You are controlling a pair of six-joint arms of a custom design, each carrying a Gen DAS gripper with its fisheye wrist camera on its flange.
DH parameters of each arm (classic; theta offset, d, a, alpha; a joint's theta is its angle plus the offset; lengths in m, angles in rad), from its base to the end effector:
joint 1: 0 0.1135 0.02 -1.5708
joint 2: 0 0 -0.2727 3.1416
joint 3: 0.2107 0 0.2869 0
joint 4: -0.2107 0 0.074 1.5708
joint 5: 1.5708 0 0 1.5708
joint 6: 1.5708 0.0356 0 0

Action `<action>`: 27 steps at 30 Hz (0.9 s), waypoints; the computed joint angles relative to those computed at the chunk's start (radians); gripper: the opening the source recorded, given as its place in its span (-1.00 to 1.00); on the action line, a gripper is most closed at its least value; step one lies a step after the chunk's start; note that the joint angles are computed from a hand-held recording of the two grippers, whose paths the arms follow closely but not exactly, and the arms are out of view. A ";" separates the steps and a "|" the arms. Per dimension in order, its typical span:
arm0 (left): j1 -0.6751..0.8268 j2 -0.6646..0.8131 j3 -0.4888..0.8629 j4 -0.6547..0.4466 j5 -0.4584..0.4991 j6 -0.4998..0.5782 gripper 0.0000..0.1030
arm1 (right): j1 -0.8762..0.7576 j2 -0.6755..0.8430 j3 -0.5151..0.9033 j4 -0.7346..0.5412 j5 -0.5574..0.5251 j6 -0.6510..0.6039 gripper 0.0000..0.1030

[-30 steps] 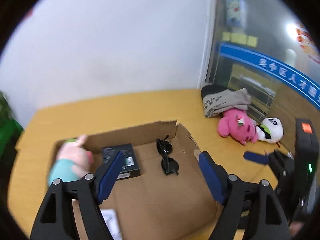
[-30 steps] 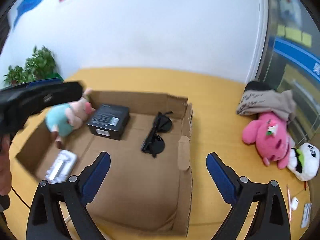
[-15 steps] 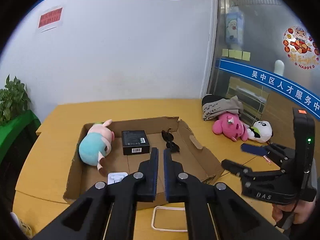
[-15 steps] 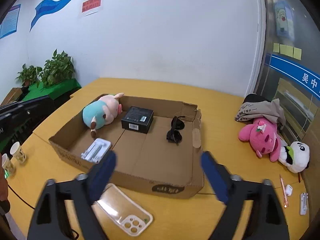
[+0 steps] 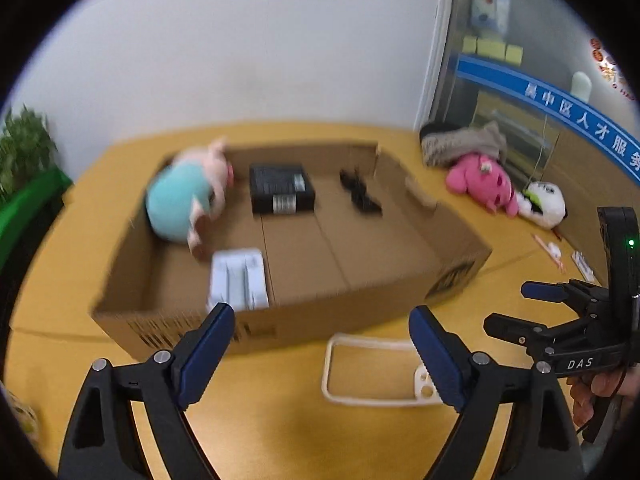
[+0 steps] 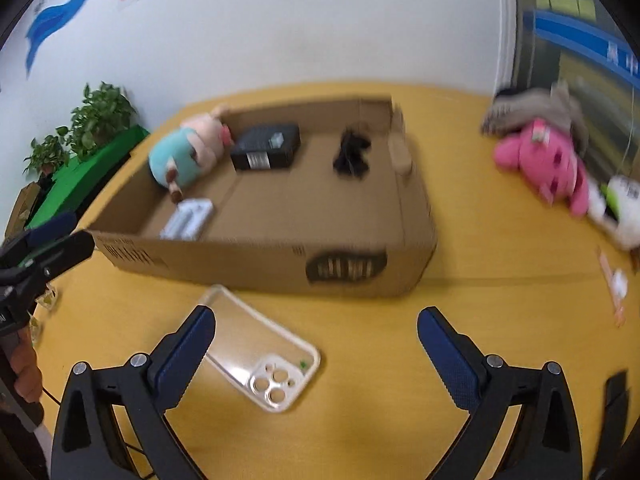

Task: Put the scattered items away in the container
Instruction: 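Move both grippers to the clear phone case on the table, then close both grippers on the rim of the clear phone case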

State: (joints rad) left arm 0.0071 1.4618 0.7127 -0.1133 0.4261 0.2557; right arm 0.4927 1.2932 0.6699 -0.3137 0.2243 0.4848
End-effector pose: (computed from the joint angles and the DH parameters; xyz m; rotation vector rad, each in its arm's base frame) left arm 0.3060 -0.0125 0.1567 0.4801 2.3192 -0.3920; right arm 0.2438 0.1219 0.1731 0.0817 2.4781 0.1351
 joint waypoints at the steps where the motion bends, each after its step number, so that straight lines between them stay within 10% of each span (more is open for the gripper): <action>1: 0.000 0.041 0.011 0.001 -0.003 0.002 0.65 | -0.007 0.040 -0.002 0.015 -0.019 0.004 0.98; 5: -0.020 0.220 0.062 0.020 -0.029 0.010 0.54 | -0.001 0.197 -0.002 0.085 -0.055 0.005 0.92; 10: -0.056 0.400 0.149 -0.016 -0.063 0.018 -0.41 | 0.010 0.278 -0.021 0.139 -0.059 0.030 0.52; 16: -0.077 0.421 0.130 0.036 -0.070 0.043 -0.85 | 0.008 0.267 -0.054 0.170 -0.025 -0.001 -0.12; 21: -0.077 0.407 0.084 0.064 -0.052 0.034 -0.91 | 0.009 0.271 -0.057 0.213 -0.056 -0.015 -0.69; 27: -0.056 0.337 -0.006 0.083 -0.040 0.029 -0.92 | 0.012 0.250 -0.075 0.230 -0.068 0.007 -0.76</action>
State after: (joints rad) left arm -0.0487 1.7991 0.7072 -0.0300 0.3864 0.2845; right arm 0.5044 1.5428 0.5952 -0.0835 0.1559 0.4914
